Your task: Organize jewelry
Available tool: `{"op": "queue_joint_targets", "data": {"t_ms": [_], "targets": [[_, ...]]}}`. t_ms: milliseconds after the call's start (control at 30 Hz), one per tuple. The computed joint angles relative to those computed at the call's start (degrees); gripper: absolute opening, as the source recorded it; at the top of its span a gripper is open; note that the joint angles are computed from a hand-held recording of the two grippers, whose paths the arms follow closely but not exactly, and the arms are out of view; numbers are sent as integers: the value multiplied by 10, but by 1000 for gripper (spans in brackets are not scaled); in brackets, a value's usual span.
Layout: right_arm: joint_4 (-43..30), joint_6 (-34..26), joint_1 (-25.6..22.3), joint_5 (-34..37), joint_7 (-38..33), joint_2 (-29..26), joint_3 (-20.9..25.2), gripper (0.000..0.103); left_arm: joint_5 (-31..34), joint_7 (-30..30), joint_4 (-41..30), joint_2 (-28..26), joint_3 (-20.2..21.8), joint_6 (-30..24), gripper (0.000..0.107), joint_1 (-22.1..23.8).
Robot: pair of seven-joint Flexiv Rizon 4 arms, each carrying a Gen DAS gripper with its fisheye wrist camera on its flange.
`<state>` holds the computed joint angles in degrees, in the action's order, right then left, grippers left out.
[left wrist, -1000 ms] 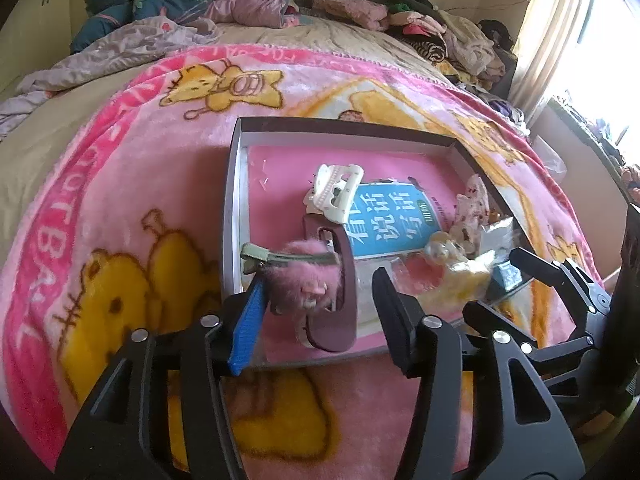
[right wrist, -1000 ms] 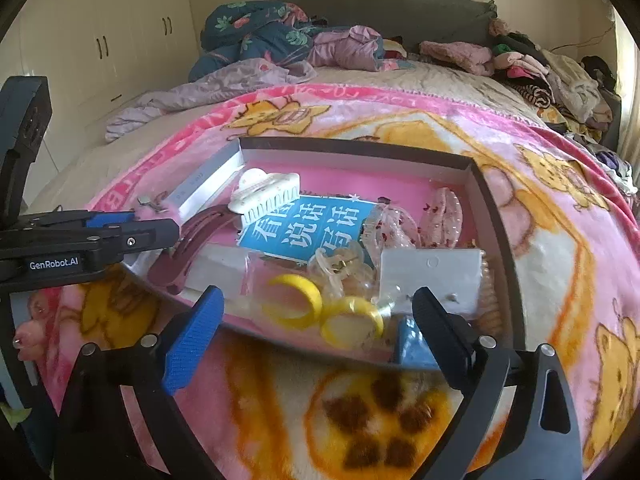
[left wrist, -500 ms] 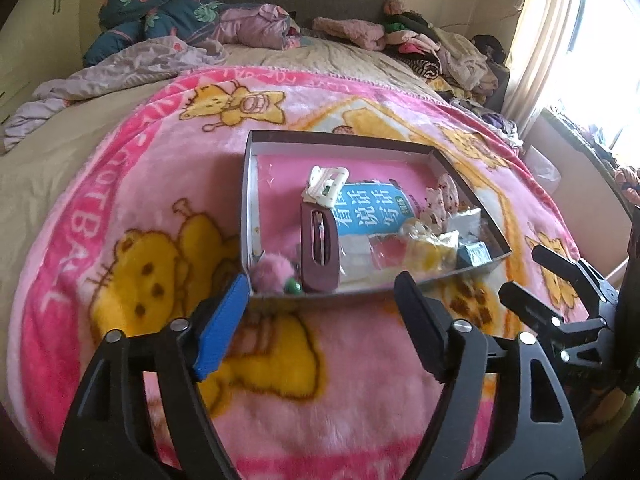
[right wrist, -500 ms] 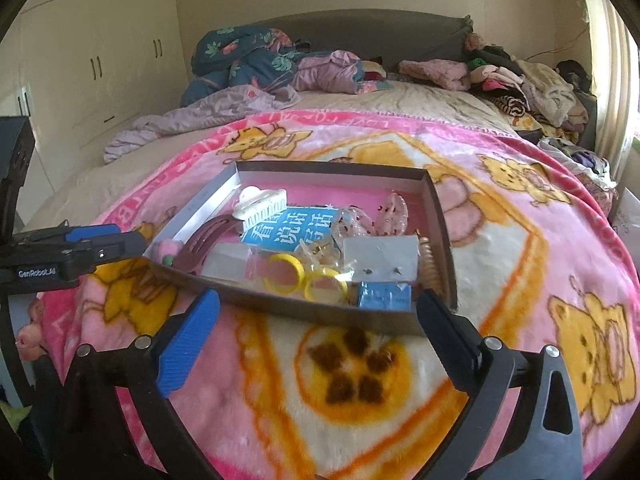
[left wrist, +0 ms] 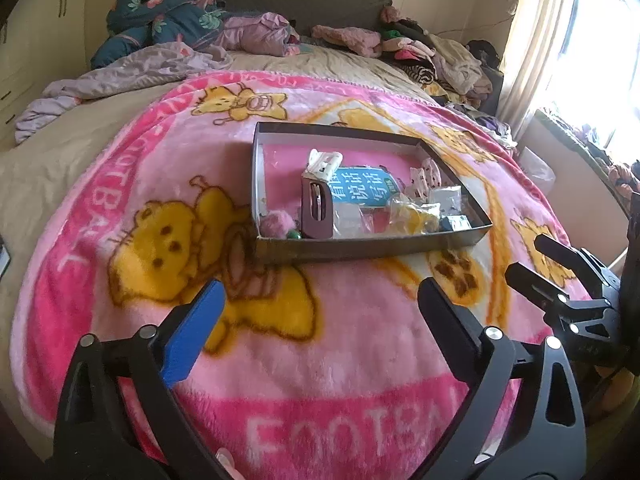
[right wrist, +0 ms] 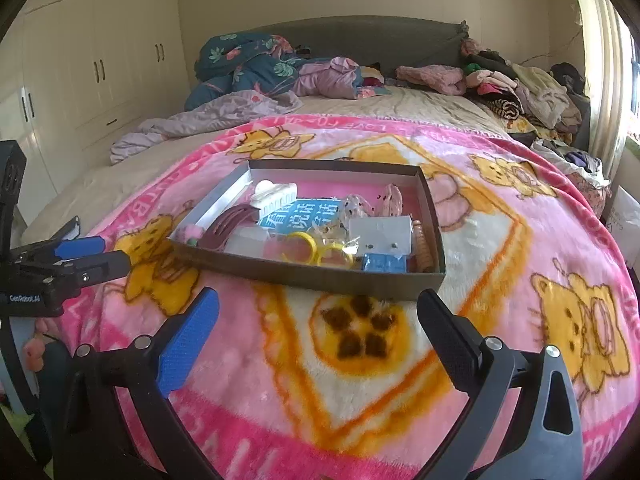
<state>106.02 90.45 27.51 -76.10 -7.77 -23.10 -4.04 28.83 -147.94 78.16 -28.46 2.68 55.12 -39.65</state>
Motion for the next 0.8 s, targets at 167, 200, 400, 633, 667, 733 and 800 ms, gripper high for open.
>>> {"op": "queue_joint_targets", "data": {"t_ms": [167, 200, 400, 633, 667, 733, 800], "targets": [[9, 4, -3, -26, 37, 8, 0, 97, 11, -17, 6, 6, 3, -3, 91, -7], [12, 6, -7, -31, 42, 10, 2, 97, 13, -20, 8, 7, 3, -3, 91, -8], [19, 0, -21, -42, 52, 14, 21, 97, 25, -30, 12, 13, 0, -17, 91, -13], [20, 4, -31, -65, 72, 16, 27, 97, 30, -35, 14, 16, -5, -19, 92, -10], [19, 3, -33, -66, 72, 15, 30, 97, 31, -36, 14, 16, -5, -20, 92, -11], [19, 2, -37, -68, 74, 15, 34, 97, 33, -38, 15, 17, -6, -20, 92, -10], [18, 1, -40, -68, 72, 14, 38, 97, 38, -43, 17, 20, -4, -23, 92, -13]]}}
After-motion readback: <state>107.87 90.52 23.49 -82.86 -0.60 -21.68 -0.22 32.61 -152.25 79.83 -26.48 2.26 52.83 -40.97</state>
